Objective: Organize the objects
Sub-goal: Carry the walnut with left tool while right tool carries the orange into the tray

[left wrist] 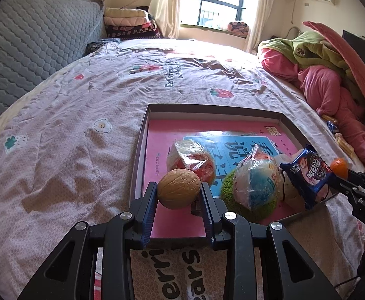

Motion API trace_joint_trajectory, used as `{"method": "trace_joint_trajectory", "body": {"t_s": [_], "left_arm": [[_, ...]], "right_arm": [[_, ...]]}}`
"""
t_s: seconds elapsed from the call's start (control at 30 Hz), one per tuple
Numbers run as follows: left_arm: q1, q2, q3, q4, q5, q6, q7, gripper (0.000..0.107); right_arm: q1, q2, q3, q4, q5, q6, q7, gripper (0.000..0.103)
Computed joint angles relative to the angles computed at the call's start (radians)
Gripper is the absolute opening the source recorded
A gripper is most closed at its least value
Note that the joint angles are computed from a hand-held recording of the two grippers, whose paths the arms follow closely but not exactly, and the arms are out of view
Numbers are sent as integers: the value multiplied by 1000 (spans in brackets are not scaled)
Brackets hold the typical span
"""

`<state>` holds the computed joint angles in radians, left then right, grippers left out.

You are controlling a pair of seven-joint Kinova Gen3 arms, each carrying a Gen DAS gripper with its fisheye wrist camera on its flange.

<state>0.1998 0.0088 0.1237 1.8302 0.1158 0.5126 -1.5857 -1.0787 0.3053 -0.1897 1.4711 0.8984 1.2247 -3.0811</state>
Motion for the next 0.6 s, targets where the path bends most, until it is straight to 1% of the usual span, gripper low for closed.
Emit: {"method": "trace_joint_trajectory", "body": {"t_s": [0.3,0.6], "left_arm": [[7,13,3,-3,-20,7,17,34],[13,26,5,-5,-40,12,34,34]], "right_arm": [[1,14,5,-9,-17,-5,20,40],[-13,24,12,-9,3,7,3,40]]}}
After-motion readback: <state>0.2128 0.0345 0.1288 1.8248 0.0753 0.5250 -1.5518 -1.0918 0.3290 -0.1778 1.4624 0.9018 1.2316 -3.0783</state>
